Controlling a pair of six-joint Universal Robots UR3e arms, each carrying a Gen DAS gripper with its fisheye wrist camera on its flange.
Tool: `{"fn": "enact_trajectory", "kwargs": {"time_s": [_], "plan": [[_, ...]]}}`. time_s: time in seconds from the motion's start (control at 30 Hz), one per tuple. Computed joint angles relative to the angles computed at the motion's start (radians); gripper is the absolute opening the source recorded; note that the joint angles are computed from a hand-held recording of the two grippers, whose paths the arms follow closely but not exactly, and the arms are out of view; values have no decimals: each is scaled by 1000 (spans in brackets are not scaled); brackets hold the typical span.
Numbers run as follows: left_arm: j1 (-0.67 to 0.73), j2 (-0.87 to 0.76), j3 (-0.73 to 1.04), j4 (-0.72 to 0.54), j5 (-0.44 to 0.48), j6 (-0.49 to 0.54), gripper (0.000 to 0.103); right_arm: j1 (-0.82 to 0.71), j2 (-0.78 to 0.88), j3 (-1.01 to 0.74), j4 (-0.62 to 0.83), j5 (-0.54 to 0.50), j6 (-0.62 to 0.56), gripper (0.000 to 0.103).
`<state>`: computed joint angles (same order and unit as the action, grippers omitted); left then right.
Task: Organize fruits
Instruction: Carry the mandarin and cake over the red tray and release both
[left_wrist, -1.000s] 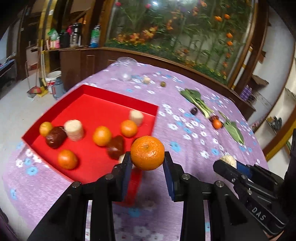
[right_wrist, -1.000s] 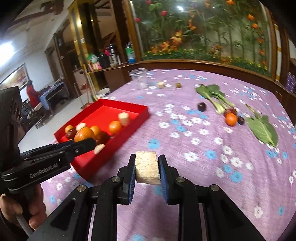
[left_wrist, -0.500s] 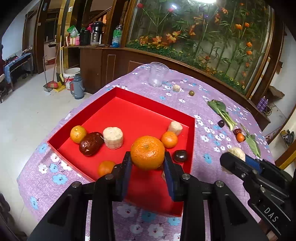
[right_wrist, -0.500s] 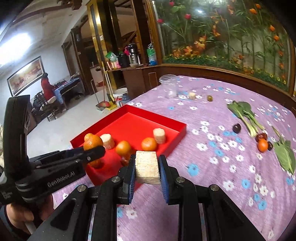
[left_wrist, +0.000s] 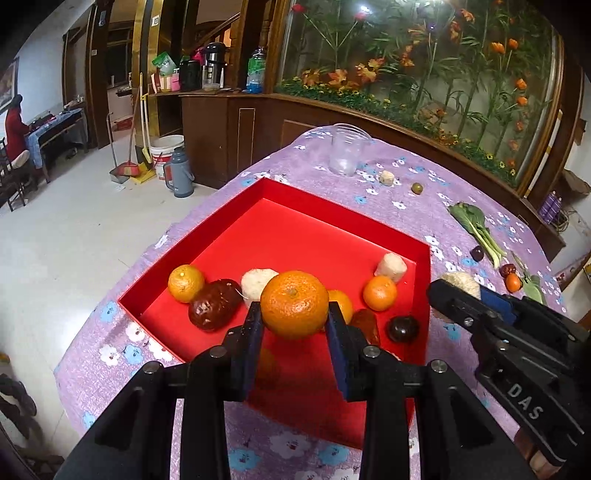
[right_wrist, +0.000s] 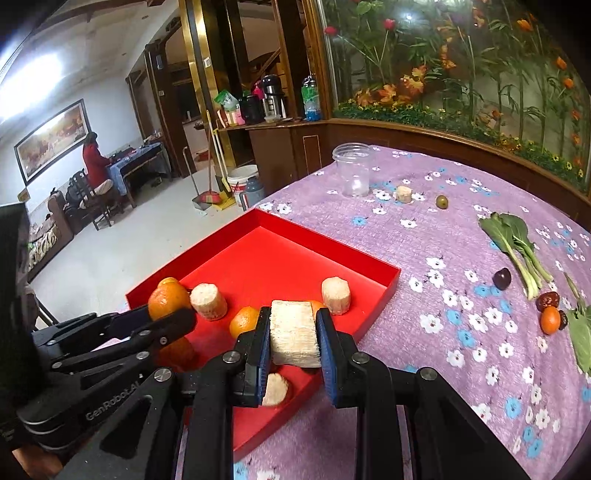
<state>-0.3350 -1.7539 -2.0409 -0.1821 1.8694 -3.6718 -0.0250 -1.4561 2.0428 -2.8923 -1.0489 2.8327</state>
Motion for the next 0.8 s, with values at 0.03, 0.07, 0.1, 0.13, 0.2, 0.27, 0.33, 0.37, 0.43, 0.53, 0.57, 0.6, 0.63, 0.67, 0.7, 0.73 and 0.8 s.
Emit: {"fn": "enact_trajectory", "kwargs": {"time_s": [0.03,0.07,0.1,0.13,0.2,0.27,0.33,0.37,0.43,0.53,0.57,0.6,0.63,0.67,0.7,0.73,0.8], "plan": [[0,-5,6,-3,8,-1,32,7,16,-16,2,-7,4,26],[1,-9,12,-8,10,1,32,17,33,-33,6,-15,6,26],[3,-11,15,-10,8,4,32,23,45,-42,3,-22,8,26],[5,-13,19,-14,8,6,32,31,59,-55,1,-29,13,26],[8,-21,30,-21,12,7,32,47,88,-86,9,-43,18,26],[14,-26,33,-23,10,9,32,59,116,-113,7,-55,26,26],[23,-31,32,-22,3,12,32,71,142,-139,11,-63,34,26],[26,-37,39,-26,4,15,32,77,155,-154,11,-66,38,26],[31,-45,48,-30,1,15,32,84,176,-182,16,-66,48,26],[34,-63,75,-45,3,16,32,98,210,-225,21,-76,58,26],[35,-68,82,-48,4,19,32,102,220,-239,25,-79,62,26],[35,-72,88,-51,7,18,32,105,228,-250,27,-82,66,26],[37,-77,93,-54,8,19,32,107,235,-258,29,-83,69,26],[41,-82,99,-59,3,20,32,110,243,-265,28,-84,71,26],[45,-86,102,-60,0,21,32,114,251,-273,28,-88,74,26],[46,-89,105,-63,2,22,32,119,260,-282,29,-93,75,26],[51,-91,105,-62,2,25,32,124,274,-296,31,-101,78,26]]}}
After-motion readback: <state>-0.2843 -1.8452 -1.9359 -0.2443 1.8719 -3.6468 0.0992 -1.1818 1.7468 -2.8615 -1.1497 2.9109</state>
